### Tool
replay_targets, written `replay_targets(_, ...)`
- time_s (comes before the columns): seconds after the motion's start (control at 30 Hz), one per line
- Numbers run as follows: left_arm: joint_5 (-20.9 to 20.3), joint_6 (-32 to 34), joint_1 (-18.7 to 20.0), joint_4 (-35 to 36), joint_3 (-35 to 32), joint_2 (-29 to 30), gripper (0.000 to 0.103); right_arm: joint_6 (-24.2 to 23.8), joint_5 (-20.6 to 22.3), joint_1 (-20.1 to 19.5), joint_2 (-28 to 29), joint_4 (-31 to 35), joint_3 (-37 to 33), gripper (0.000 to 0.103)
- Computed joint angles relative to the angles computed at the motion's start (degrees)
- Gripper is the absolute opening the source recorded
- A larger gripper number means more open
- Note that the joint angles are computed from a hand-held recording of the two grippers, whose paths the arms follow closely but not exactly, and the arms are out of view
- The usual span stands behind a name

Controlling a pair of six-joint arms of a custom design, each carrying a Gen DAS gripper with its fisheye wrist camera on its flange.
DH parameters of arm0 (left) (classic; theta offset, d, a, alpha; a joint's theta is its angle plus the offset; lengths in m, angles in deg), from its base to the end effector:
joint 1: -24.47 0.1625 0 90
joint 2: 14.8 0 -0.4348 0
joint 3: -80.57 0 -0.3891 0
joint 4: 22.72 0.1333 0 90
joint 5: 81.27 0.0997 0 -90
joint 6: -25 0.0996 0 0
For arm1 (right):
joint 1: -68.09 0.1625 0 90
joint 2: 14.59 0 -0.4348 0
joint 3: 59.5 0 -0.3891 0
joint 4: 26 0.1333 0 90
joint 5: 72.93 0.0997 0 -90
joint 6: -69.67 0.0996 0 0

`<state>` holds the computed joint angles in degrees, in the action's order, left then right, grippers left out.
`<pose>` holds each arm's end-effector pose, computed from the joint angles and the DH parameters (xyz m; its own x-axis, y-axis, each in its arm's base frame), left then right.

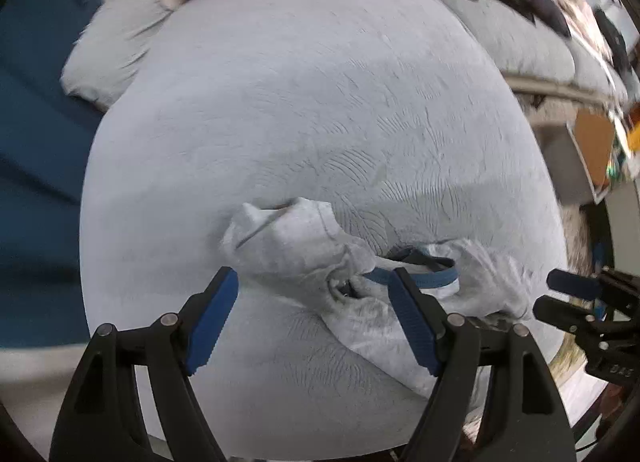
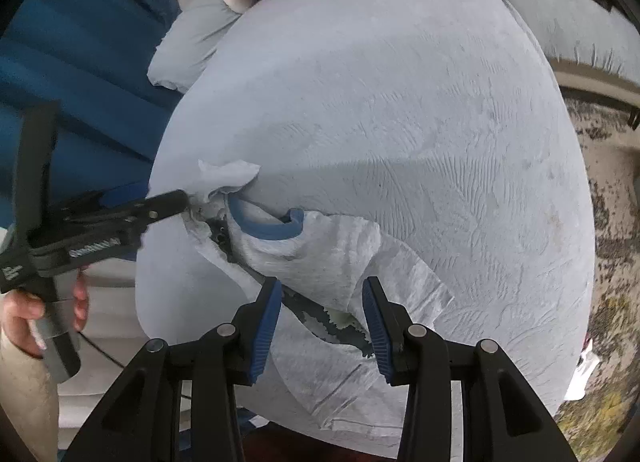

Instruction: Fold small clothes

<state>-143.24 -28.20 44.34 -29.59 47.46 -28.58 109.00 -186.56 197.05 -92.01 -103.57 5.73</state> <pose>-0.6128 -0.4130 0.4203 -0.6306 0.3343 -0.7004 0.4234 0.9045 0.0506 0.4337 -0.3879 0.5774 -0.9487 0.0462 0.3127 -0.0355 0.9674 -0.2508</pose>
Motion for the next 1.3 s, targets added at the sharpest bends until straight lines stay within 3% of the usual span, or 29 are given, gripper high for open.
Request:
replay_targets(0.23, 2.3, 5.4, 0.7, 7.8, -5.9, 5.1, 0.072, 1.5, 0.1, -0.3, -0.7, -2.2, 2.5, 0.039)
replay_targets(0.4, 0.1, 6.1, 1.9, 10.2, -10.1, 7.5, 0.028, 1.3, -0.4, -0.5, -0.6, -3.3, 3.5, 0.039)
replay_targets(0.57, -4.9, 0.7, 3.7, 9.2, -14.3, 7.0, 0.010, -3.7, -1.6, -0.5, 1.2, -4.6, 2.5, 0.039)
replay_targets(0.83, -6.5, -5.2, 4.4, 14.0, -18.6, 4.5, 0.008, -12.4, -2.7, -1.8, 5.5, -1.9, -1.3, 0.039)
replay_targets(1.13, -10.2, -11.1, 6.4, 25.2, -24.8, 2.5, 0.009, -19.4, 0.0, -3.1, 8.3, 0.3, -2.0, 0.039)
replay_targets(1.3, -11.0, -10.3, 7.3, 27.2, -25.6, 2.4, 0.019, -22.4, 0.0, -3.5, 10.9, 0.3, -2.9, 0.039)
